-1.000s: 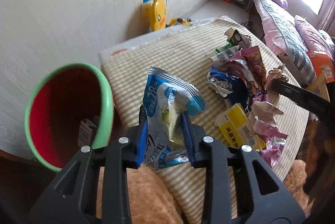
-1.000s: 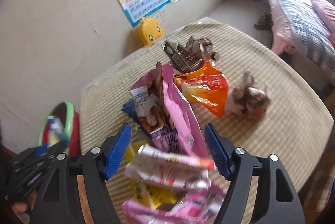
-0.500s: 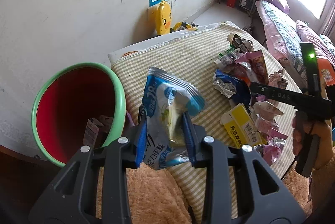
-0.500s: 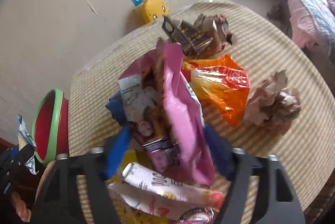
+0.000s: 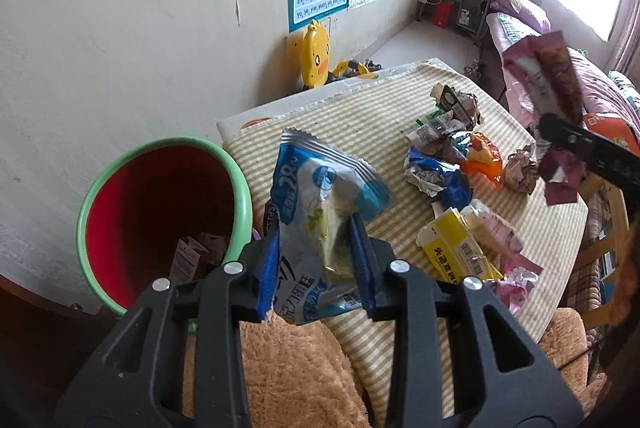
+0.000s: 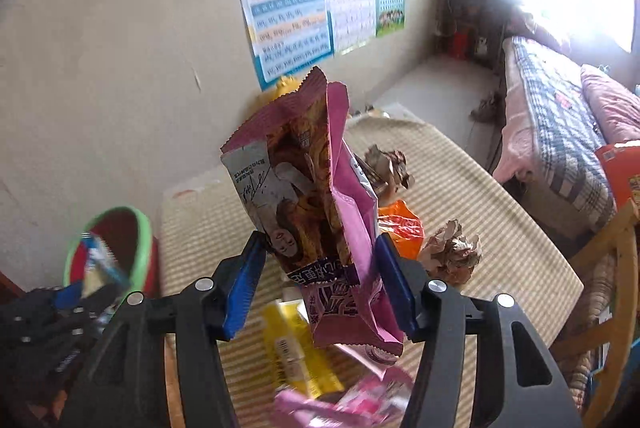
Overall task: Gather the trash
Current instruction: 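Grasp the pink snack bag with the right gripper and lift it, then drop the blue wrapper and pink bag into the red bin with both grippers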
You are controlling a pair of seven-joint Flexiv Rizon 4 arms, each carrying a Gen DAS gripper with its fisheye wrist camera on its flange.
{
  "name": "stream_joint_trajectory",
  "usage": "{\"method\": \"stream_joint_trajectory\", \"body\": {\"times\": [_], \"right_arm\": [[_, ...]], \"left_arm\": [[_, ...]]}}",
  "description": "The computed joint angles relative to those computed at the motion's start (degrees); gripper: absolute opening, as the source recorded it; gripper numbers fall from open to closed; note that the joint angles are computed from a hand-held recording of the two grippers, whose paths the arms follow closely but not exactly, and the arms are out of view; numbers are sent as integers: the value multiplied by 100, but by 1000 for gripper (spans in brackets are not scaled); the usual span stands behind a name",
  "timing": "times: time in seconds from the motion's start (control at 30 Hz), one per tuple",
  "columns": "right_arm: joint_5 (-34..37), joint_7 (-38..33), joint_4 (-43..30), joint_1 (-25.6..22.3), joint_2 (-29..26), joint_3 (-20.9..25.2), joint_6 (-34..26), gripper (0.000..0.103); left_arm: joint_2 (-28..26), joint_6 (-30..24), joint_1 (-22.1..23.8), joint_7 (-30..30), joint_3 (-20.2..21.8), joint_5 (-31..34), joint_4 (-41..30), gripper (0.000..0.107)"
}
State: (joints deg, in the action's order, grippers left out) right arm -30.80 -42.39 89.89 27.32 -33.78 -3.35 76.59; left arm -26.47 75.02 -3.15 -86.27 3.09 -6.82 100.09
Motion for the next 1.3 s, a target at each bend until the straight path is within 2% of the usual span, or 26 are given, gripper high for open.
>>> {"method": "stream_joint_trajectory", "body": {"times": [0.3, 0.43, 0.63, 1.07, 1.3], "right_arm": [[-762, 745, 476, 504, 438, -523, 344, 55], [-980, 932, 520, 512, 497, -493, 421, 55], [-1391, 1184, 491, 600, 545, -529, 366, 55], [-1927, 1338, 301, 615, 496, -371, 207, 55], [-1839, 1041, 44, 616, 343, -159, 66, 55]], "left_arm": [[221, 293, -21, -46, 68, 68, 226, 31], [267, 406, -196, -264, 345, 349, 208, 31], [309, 478, -221, -512, 522, 589, 194, 31], [404, 554, 22, -710, 585, 625, 355, 31], [421, 573, 158, -757, 607, 604, 433, 31]]}}
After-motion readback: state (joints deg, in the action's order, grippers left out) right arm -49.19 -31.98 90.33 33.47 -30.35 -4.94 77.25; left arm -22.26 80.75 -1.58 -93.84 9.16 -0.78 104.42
